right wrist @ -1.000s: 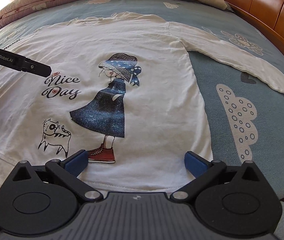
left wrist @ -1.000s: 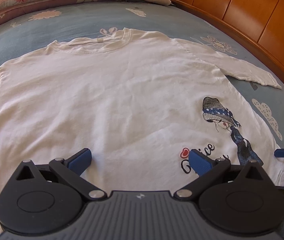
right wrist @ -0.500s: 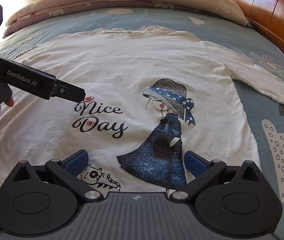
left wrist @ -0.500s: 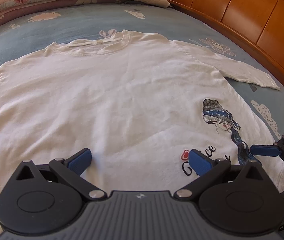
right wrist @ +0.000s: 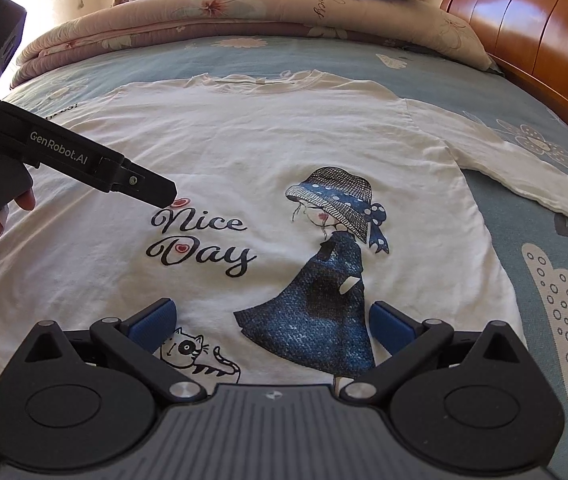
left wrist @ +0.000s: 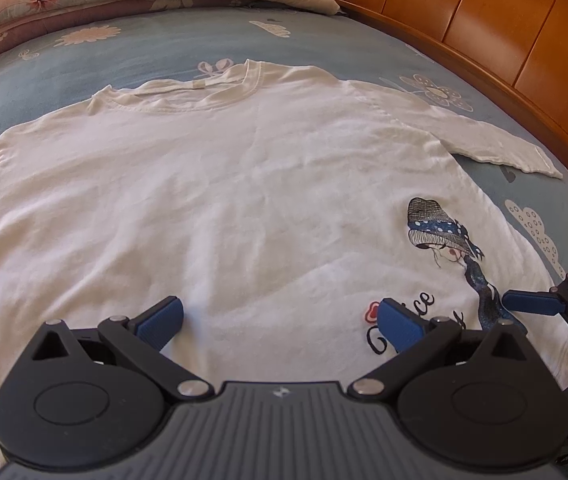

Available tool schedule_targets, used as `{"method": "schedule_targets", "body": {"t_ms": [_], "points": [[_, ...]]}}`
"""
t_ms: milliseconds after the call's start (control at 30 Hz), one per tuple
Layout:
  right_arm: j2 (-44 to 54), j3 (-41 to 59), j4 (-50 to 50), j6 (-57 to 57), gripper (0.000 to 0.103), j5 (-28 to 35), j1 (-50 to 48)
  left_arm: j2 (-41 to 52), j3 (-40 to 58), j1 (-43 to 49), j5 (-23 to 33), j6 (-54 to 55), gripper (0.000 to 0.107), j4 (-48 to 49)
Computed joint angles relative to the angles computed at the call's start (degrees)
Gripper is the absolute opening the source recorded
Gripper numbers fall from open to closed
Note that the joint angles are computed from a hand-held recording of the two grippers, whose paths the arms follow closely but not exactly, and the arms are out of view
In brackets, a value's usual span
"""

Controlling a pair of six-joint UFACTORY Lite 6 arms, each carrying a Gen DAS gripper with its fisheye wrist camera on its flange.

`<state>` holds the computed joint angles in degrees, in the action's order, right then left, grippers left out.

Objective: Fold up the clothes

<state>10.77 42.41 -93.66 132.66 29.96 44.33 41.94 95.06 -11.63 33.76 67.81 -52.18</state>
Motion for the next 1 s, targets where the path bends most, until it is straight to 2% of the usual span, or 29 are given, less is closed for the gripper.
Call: {"method": "schedule_targets", "body": {"t_ms": [267, 433, 600, 700, 800, 833, 900, 1000], "points": [[-0.66, -4.27, -9.64, 10.58, 0.103, 3.85, 2.13, -2.92, -5.23, -3.04, -7.47, 1.22, 0.102, 1.76], [-0.74, -6.93, -16.28, 17.02, 0.103, 6.49, 2.78, -3.18, -5.95, -2.87, -7.97, 2.50, 0.102, 0.08], [0.63, -5.93, -14.92, 17.47, 0.103, 8.17, 3.59, -3.35, -6.32, -2.96, -8.42, 2.77, 0.102, -0.38], [0.71, -5.45, -13.83, 16.38, 0.103, 7.90, 3.57, -4.64, -9.23, -3.26, -10.70, 7.84, 0.102, -5.87], [-0.04, -5.14, -12.37, 14.09, 0.103, 6.32, 2.97, -6.93, -14.12, -3.11, -12.96, 19.86, 0.103, -16.88], [-0.55, -5.14, -11.87, 13.14, 0.103, 5.43, 2.58, -7.51, -14.96, -2.85, -12.98, 20.83, 0.103, -17.98], [-1.72, -5.45, -10.87, 11.29, 0.103, 3.96, 1.98, -11.32, -18.96, -2.16, -14.48, 15.58, 0.102, -15.30], [-4.16, -6.15, -8.59, 9.05, 0.103, 1.60, 0.92, -19.68, -26.74, -0.74, -17.16, 3.32, 0.102, -4.90]]}}
